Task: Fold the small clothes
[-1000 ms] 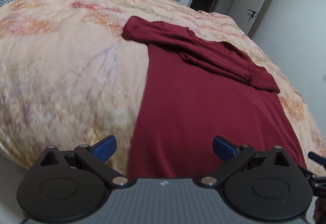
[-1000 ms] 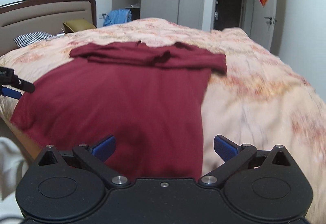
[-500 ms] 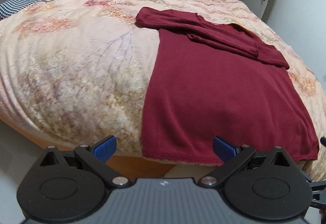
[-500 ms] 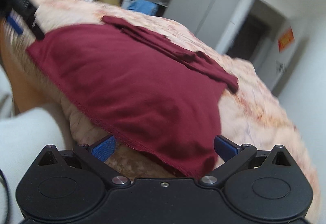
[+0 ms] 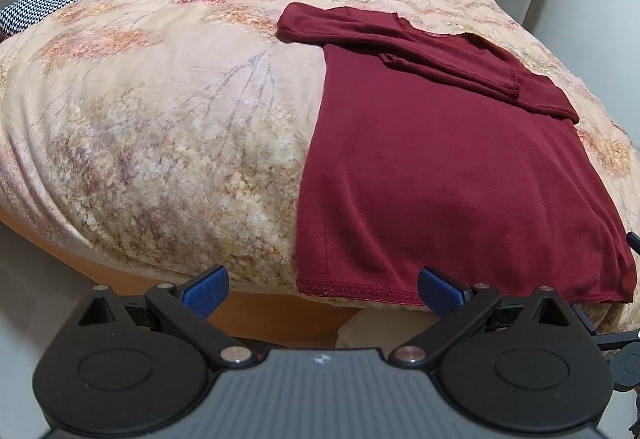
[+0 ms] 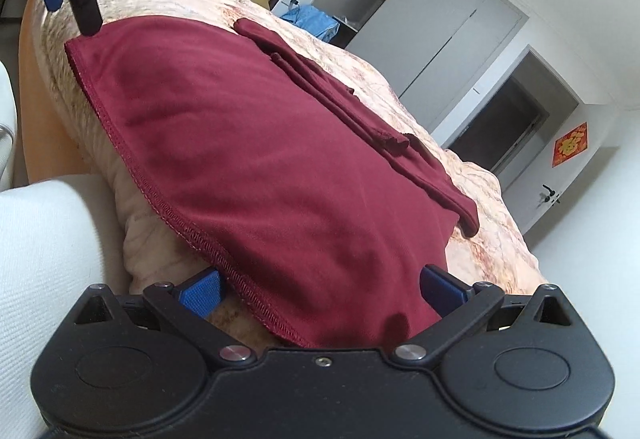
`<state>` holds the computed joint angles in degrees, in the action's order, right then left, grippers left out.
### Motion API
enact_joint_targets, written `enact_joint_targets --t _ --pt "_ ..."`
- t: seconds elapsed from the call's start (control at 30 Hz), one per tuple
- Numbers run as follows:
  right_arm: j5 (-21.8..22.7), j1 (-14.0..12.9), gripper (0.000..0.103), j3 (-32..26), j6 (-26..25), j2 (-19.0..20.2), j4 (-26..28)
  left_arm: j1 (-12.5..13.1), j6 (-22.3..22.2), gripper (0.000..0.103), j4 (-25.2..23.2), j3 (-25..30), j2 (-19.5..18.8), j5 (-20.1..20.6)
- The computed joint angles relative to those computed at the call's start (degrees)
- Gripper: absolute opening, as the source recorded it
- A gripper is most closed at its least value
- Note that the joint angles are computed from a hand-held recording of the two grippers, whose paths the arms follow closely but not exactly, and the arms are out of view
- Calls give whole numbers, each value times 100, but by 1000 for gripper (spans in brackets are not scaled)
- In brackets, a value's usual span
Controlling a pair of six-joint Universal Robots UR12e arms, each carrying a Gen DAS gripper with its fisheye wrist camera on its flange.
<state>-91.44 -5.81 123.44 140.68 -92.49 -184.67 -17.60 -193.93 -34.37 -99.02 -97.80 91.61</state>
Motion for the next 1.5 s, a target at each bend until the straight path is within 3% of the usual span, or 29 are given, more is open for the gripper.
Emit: enact_joint_targets --t 0.17,0.33,0.4,0.6,0.73,0.83,0.9,1.07,1.37,1.5 --pt "741 -189 102 83 -158 -139 174 19 -23 103 -91 11 -33 -35" --pt "645 -153 102 40 -847 -82 390 29 -71 103 -66 -8 -70 -49" --pt "539 -128 102 20 -1040 10 172 34 -93 103 -47 -15 -71 -56" --pt "772 -213 98 -45 -1090 106 -523 37 -66 103 347 -138 -13 -49" --pt "1316 -381 90 -137 -782 67 -667 31 129 103 999 -341 69 -107" --pt "1721 -508 69 -245 -569 1 -449 7 374 103 1533 -507 123 -142" --pt "1938 -574 47 -345 -338 -41 -163 -20 585 103 1898 -622 148 -179" --pt "2213 -588 18 -607 368 -53 374 -174 1265 103 2737 -835 102 -128" --pt "2403 -619 18 -795 1411 -60 677 -598 2115 103 3144 -657 -315 360" --pt "2504 -667 18 -856 1676 -58 765 -839 2448 103 3284 -409 -631 1180"
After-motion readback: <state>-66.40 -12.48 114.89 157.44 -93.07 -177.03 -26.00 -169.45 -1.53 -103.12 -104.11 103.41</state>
